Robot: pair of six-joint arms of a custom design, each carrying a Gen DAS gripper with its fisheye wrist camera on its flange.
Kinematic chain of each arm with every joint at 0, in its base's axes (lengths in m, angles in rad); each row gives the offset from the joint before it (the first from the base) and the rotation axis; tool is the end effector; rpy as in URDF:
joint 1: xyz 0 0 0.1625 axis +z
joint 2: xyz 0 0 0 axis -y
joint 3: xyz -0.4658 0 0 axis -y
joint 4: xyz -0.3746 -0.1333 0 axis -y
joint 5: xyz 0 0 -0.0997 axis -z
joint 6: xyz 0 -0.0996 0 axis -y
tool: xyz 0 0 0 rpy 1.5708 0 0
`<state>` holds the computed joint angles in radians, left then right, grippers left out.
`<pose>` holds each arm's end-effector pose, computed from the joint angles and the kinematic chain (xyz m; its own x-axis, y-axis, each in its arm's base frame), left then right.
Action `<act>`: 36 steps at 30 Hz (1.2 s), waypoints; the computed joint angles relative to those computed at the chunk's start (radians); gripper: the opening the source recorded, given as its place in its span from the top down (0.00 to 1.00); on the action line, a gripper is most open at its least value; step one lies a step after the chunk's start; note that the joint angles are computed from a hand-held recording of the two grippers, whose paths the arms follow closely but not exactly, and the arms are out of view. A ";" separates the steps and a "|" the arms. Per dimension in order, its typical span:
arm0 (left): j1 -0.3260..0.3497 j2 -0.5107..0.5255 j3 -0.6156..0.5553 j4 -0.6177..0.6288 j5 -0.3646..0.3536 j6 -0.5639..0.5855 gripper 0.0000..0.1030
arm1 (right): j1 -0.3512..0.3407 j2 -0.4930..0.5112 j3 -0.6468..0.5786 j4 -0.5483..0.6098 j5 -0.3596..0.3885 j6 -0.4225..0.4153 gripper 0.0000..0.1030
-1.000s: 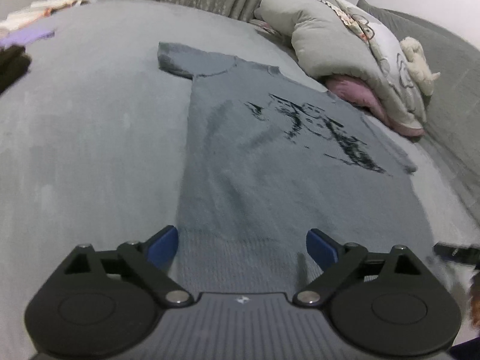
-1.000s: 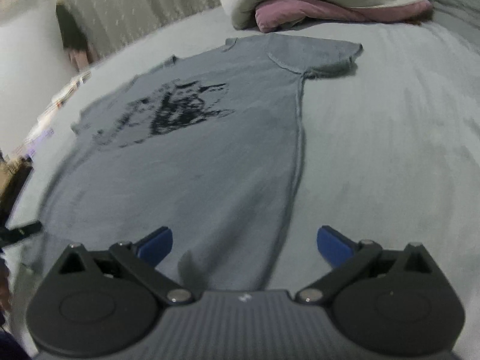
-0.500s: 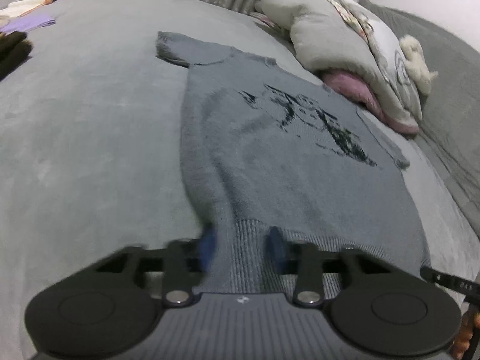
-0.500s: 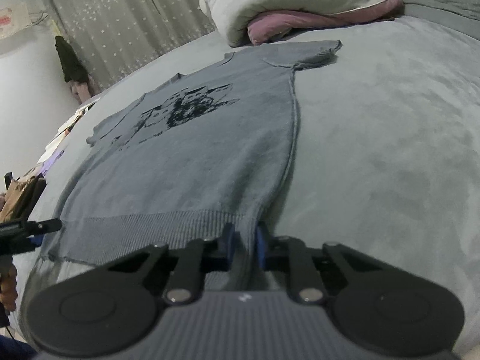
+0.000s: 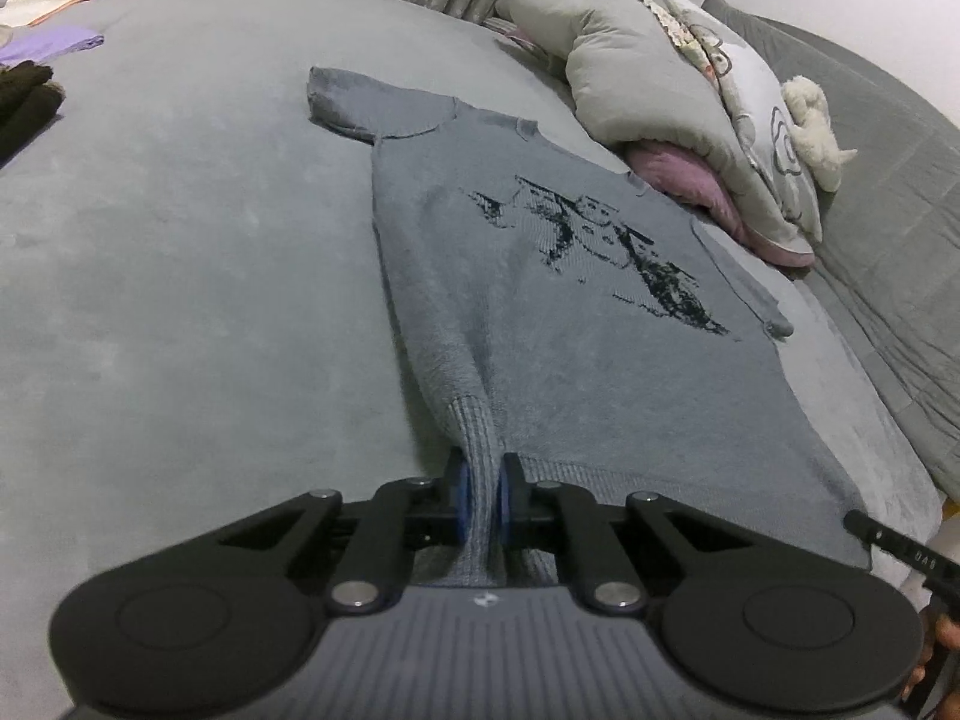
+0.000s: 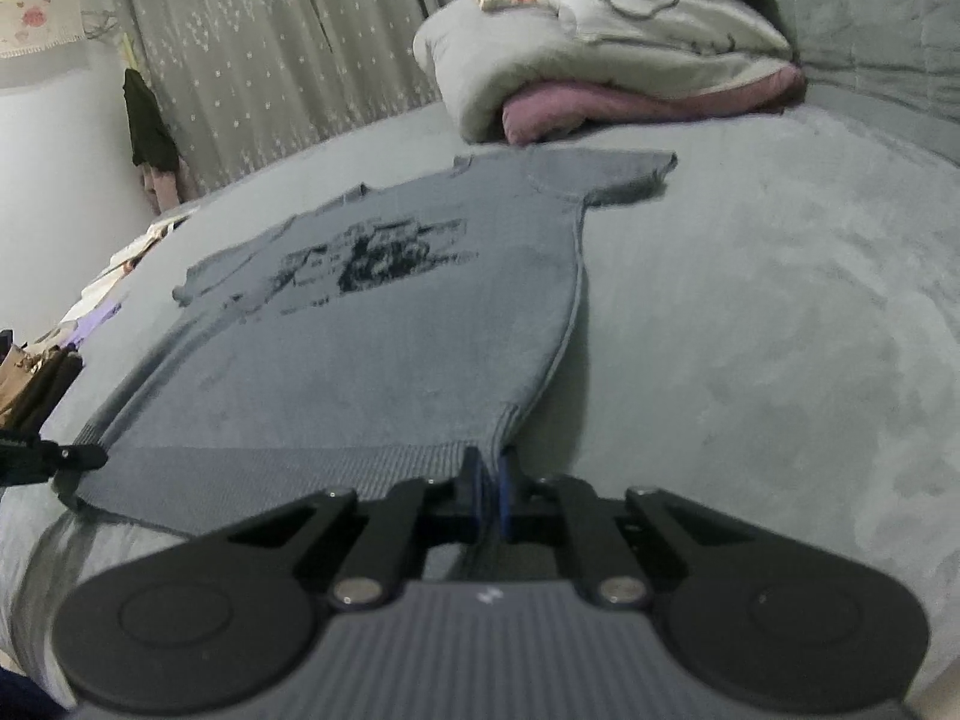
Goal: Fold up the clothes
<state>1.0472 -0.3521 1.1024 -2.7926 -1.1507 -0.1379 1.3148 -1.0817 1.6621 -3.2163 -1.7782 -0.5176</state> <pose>-0.2701 -0.8156 0.0320 -0.9362 0.1872 -0.2975 0.3198 0.8049 -0.4999 -0.0594 -0.6725 0.4083 -0.8437 0.1349 0.5196 -0.3393 0.6161 -0.7109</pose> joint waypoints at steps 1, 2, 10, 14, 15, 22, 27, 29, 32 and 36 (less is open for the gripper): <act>0.000 -0.004 0.005 0.002 0.000 0.001 0.94 | -0.001 -0.005 0.003 -0.007 0.004 0.005 0.96; 0.001 -0.008 0.010 0.004 0.000 0.002 0.94 | -0.001 -0.008 0.006 -0.013 0.005 0.006 0.96; 0.005 -0.015 0.014 0.040 0.028 -0.003 0.94 | -0.001 -0.012 -0.001 0.062 -0.033 0.024 0.96; 0.010 -0.020 -0.004 0.079 0.044 -0.053 0.88 | -0.004 -0.008 -0.021 0.095 -0.058 0.056 0.95; 0.011 -0.021 -0.006 0.077 0.058 -0.063 0.88 | -0.004 -0.006 -0.024 0.093 -0.067 0.062 0.94; 0.033 -0.020 -0.026 0.068 0.082 -0.108 0.88 | 0.015 0.030 -0.040 -0.082 -0.170 0.005 0.85; 0.030 0.000 -0.051 0.041 0.116 -0.072 0.87 | 0.026 0.049 -0.060 -0.051 -0.119 -0.061 0.65; 0.027 0.014 -0.075 0.018 0.116 -0.039 0.83 | 0.038 0.065 -0.071 -0.034 -0.104 -0.118 0.58; 0.021 0.044 -0.123 0.010 0.115 0.018 0.77 | 0.056 0.095 -0.112 0.017 -0.100 -0.178 0.38; 0.011 0.101 -0.211 0.026 0.120 0.097 0.69 | 0.081 0.157 -0.215 0.156 -0.096 -0.237 0.35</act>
<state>1.0585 -0.2512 0.8913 -2.7663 -1.0312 -0.0411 1.3953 -0.9249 1.4471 -3.0607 -1.8746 -0.7548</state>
